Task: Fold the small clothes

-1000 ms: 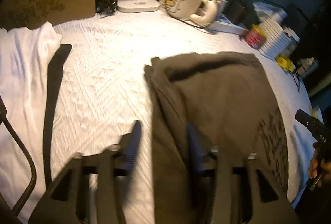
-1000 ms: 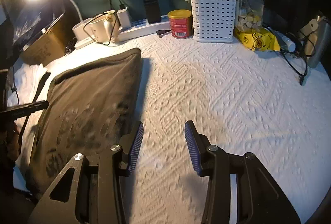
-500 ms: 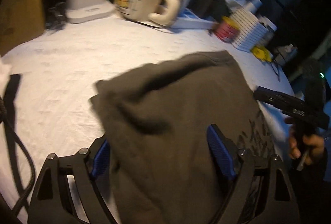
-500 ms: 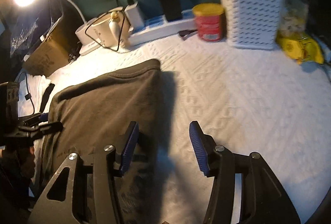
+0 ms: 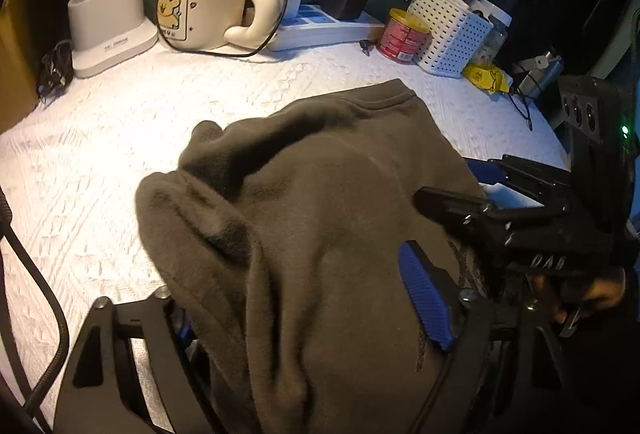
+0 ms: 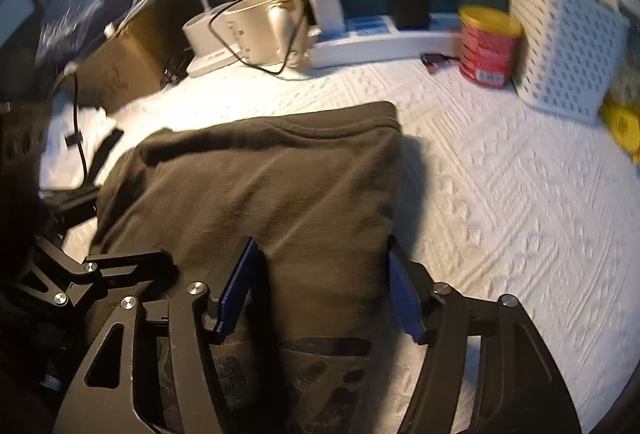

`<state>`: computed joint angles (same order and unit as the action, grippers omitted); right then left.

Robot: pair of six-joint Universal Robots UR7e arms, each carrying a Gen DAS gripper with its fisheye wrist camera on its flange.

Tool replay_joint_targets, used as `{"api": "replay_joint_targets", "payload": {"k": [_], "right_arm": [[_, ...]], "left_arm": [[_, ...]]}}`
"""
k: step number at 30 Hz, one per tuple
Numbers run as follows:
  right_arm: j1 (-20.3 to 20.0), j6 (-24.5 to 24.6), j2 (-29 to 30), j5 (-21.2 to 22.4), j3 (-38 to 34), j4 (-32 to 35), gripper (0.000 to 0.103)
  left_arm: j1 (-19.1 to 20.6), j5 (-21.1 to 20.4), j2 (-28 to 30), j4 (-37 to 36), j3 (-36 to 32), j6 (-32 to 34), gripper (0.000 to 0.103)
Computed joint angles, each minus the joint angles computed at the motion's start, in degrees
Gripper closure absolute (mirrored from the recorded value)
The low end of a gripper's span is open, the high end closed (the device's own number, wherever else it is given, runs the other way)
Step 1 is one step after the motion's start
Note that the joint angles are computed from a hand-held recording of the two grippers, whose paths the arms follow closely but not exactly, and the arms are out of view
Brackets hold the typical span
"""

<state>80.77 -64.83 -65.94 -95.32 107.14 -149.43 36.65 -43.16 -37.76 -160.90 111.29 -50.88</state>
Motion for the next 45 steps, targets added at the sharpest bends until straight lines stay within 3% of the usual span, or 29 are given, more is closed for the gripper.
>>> {"api": "replay_joint_targets", "payload": {"k": [4, 6, 8, 9, 11, 16, 45], "right_arm": [[0.24, -2.73, 0.32, -0.78, 2.57, -6.51, 0.039], [0.36, -3.35, 0.25, -0.75, 3.00, -6.79, 0.049], [0.47, -3.55, 0.16, -0.57, 3.23, -6.55, 0.067], [0.46, -3.68, -0.01, -0.35, 3.29, -6.13, 0.072], [0.26, -3.08, -0.48, 0.33, 3.20, -5.61, 0.080], [-0.46, -2.72, -2.80, 2.36, 3.92, -5.46, 0.080], [-7.21, -4.64, -25.36, 19.10, 15.35, -9.39, 0.081]], "left_arm": [[-0.70, 3.02, 0.62, 7.08, -1.95, -2.94, 0.036], [-0.91, 3.90, 0.89, 7.63, -2.14, -4.28, 0.043], [-0.99, 3.69, 1.05, 6.49, -2.10, -4.21, 0.055], [-0.99, 3.08, 1.17, 5.54, -2.14, -3.60, 0.064], [-1.33, 3.27, 1.41, 5.65, -2.37, -3.98, 0.069], [-2.84, 3.79, 1.96, 4.14, -2.54, -3.13, 0.076], [-15.73, 13.73, 4.73, -6.67, -3.87, 7.86, 0.082]]}}
